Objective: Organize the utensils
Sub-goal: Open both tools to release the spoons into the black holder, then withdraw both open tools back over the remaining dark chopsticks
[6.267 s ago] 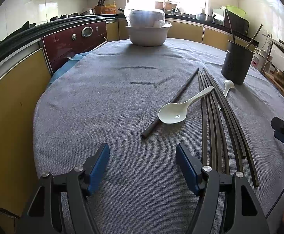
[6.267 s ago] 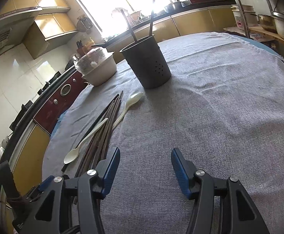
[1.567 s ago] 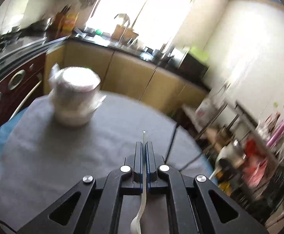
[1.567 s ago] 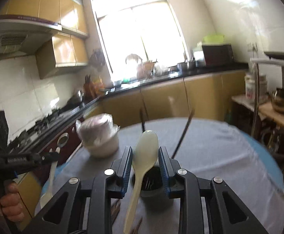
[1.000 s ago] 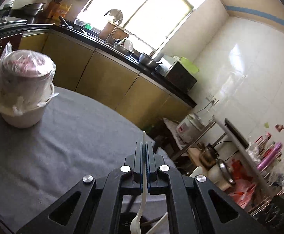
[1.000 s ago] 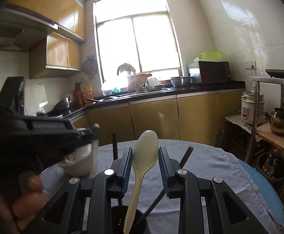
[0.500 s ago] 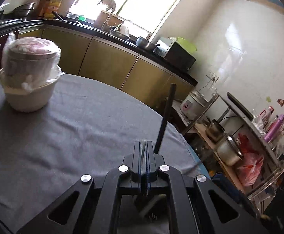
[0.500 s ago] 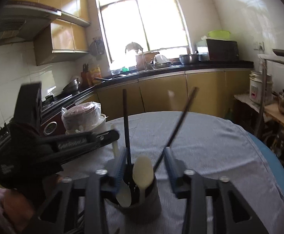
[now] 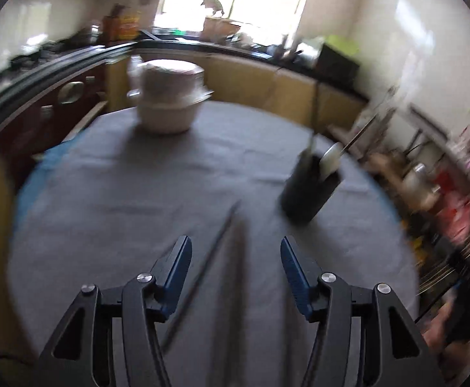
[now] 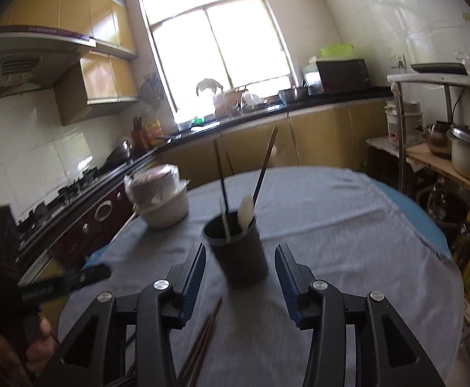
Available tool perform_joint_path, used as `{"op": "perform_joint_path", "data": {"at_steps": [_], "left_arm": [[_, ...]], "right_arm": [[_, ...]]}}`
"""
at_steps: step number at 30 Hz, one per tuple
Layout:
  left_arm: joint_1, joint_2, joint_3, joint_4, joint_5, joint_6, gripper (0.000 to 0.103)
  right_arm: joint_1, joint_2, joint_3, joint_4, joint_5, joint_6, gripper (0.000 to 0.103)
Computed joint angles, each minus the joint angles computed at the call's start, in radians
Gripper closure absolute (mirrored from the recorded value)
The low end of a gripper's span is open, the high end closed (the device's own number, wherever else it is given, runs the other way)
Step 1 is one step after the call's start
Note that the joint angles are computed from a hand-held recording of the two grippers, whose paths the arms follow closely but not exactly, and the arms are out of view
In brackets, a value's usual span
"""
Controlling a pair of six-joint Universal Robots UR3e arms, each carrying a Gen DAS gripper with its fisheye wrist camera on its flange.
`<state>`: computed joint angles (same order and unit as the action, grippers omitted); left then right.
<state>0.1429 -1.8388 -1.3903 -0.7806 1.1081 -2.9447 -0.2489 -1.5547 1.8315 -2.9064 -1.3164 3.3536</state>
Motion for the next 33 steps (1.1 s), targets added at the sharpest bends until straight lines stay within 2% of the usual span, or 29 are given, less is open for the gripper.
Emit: {"op": "perform_joint_path", "data": {"at_steps": [4, 10, 13, 21, 26, 30, 33], "left_arm": [[0.028, 0.168, -0.248, 0.07, 0.101, 0.057, 0.041], [0.046, 0.294, -0.445, 0.094, 0.148, 0.126, 0.041], [0.046, 0.312, -0.503, 0.126, 0.176, 0.168, 0.041], [0.076, 0.211, -0.443, 0.141, 0.227, 0.142, 0.041], [0.085, 0.174, -0.427, 0.129, 0.243, 0.135, 0.041], [0.086, 0.179, -0.449, 0.132, 0.233, 0.154, 0.041], [0.082, 0.178, -0.446, 0.136, 0.228, 0.163, 0.041]], "right_arm": [[0.024, -0.047, 0.058, 0.041, 0.018, 0.0, 0.054], [0.08, -0.047, 0.077, 0.155, 0.046, -0.012, 0.054], [0.092, -0.024, 0.07, 0.213, 0.05, -0.01, 0.065], [0.089, 0.039, 0.061, 0.301, 0.075, 0.0, 0.065], [0.113, 0.084, 0.005, 0.355, 0.05, -0.007, 0.065], [0.158, 0.122, -0.055, 0.404, 0.009, -0.027, 0.066], [0.213, 0.168, -0.118, 0.436, -0.063, -0.04, 0.067]]}}
